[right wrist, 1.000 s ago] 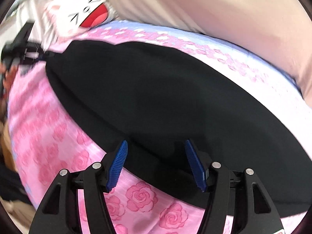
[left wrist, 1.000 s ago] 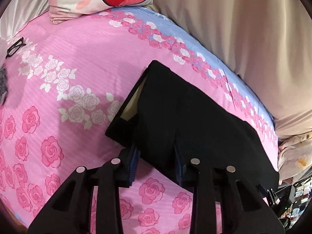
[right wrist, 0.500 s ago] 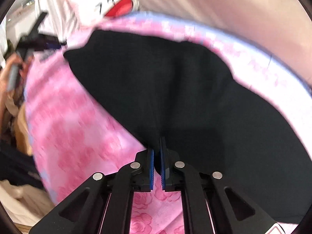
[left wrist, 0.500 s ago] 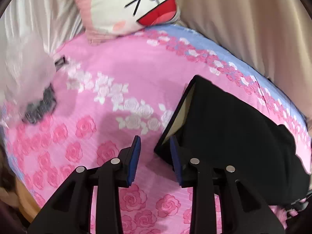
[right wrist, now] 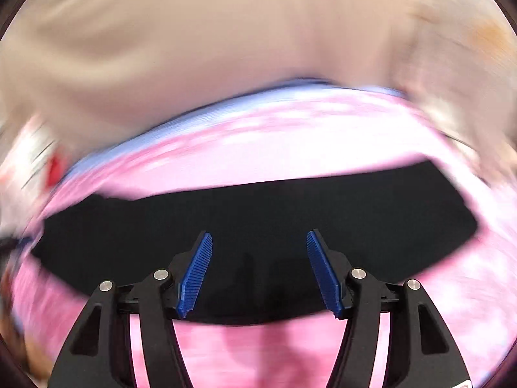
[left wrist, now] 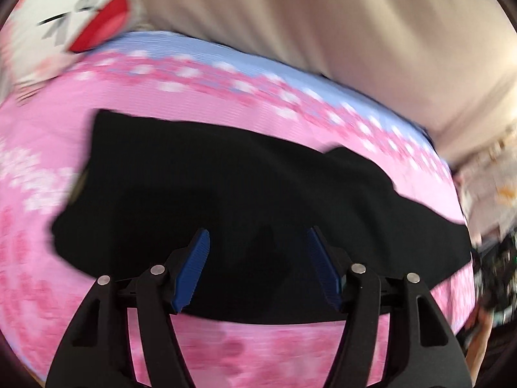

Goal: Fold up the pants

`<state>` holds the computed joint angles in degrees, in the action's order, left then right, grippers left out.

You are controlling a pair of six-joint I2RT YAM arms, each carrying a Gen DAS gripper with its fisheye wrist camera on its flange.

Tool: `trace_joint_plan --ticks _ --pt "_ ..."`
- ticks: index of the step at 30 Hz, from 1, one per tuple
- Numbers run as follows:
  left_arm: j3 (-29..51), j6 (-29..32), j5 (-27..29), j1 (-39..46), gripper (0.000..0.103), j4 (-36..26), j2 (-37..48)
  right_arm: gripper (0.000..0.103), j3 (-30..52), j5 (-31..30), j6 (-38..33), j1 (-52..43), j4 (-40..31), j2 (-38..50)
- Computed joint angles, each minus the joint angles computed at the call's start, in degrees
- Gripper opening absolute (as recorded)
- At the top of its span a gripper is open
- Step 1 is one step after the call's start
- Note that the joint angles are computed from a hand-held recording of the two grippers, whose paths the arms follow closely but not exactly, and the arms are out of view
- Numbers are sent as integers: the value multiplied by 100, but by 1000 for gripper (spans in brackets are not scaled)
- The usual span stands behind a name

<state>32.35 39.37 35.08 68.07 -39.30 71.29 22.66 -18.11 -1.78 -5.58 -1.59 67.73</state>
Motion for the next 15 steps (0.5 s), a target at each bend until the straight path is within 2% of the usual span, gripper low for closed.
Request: trace_joint_plan --ticks 2,5,6,8,11,12,13,14,15 --pt "-443 -543 -191 -832 61 153 -667 60 420 -149 -288 -1084 186 854" --pt "-1002 -1682 -744 -2094 62 471 -1777 60 1285 -372 -487 -2155 373 2218" --pt "-1114 -1969 -904 -2422 64 519 -2019 60 1656 -452 -609 -2355 269 2672" --pt "-1265 -2715 -1326 -3178 84 727 -2314 60 2106 -460 -709 -2363 254 3296" --pt "-1337 -3355 -1870 -3871 85 926 -2366 61 2158 -488 -798 -2277 610 3662" --pt "-1342 -3577 -2100 -4110 85 1014 -2298 43 2161 -476 -788 -2237 787 3755" --pt "-1338 -3709 -2245 -4257 85 1092 -2221 13 2100 -555 -766 -2217 862 3683" --pt "-1336 -3860 -2429 -4415 85 1136 -2172 8 2124 -728 -793 -2286 780 3650" --pt "-1322 -3956 -2574 -4500 85 1181 -2097 8 2155 -1002 -749 -2362 601 3528"
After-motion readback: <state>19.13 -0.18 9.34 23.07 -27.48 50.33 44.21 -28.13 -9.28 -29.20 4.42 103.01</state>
